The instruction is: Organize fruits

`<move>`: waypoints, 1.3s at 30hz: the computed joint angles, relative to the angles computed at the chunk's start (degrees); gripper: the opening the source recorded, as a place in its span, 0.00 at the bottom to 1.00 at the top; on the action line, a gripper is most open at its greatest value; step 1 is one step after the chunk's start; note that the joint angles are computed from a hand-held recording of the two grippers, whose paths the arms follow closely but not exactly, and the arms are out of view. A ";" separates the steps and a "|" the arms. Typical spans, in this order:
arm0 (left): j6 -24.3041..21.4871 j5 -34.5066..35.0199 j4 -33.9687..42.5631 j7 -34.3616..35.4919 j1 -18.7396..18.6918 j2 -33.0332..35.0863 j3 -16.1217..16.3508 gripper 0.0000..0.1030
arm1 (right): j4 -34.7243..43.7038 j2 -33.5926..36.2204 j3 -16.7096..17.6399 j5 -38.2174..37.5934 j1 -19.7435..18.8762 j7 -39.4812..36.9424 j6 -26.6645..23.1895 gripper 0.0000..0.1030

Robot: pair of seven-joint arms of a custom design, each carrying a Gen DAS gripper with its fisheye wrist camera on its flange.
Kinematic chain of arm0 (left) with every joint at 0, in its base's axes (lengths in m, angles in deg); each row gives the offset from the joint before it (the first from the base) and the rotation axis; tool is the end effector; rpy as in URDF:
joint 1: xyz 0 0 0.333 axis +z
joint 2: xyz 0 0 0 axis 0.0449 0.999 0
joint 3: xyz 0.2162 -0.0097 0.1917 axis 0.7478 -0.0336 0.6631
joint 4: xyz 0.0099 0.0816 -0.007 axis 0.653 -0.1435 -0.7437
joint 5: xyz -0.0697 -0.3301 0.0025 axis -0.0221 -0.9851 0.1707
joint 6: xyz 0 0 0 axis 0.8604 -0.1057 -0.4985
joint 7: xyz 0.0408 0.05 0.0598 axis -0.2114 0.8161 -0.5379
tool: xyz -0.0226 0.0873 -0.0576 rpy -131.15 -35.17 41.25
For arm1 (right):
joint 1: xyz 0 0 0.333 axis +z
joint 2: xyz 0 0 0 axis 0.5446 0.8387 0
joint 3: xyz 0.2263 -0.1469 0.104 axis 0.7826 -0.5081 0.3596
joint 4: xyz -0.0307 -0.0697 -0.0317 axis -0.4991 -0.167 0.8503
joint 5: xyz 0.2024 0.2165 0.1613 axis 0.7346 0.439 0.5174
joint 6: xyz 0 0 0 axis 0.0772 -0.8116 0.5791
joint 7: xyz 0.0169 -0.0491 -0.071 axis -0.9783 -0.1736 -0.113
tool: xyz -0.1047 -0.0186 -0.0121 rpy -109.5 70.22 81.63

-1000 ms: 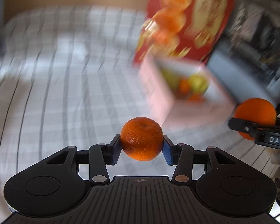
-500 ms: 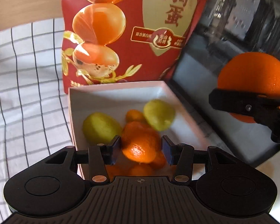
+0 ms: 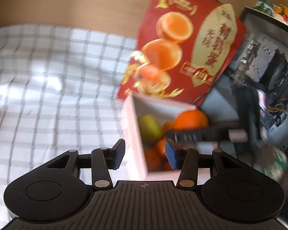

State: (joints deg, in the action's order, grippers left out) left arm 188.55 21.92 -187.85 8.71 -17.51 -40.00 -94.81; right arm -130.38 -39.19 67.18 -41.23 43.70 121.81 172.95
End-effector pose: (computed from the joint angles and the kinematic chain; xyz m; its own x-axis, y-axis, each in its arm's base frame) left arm 0.4902 -0.3291 0.5353 -0.0356 -0.9431 0.3305 -0.6511 -0.2289 -0.7236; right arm 0.6735 0.1402 0.5239 0.4487 -0.8934 0.0238 -0.6741 -0.3558 -0.6473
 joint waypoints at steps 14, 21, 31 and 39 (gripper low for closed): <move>-5.45 16.94 -17.96 -26.24 2.46 -11.95 -5.01 0.49 | -22.46 -11.41 6.03 14.55 -4.45 -11.70 19.33 0.68; -7.56 20.05 -16.01 -25.68 1.08 -9.19 -6.09 0.49 | -38.31 -24.13 12.08 44.56 -9.27 -43.31 27.91 0.69; -12.82 23.42 -11.69 -23.78 -3.13 -5.12 -6.20 0.49 | -52.22 -35.01 7.82 64.74 -2.46 -64.17 24.42 0.71; -22.04 28.44 -4.38 -23.20 -8.61 2.28 -4.30 0.50 | -53.45 -28.95 4.52 46.30 2.39 -41.70 30.23 0.73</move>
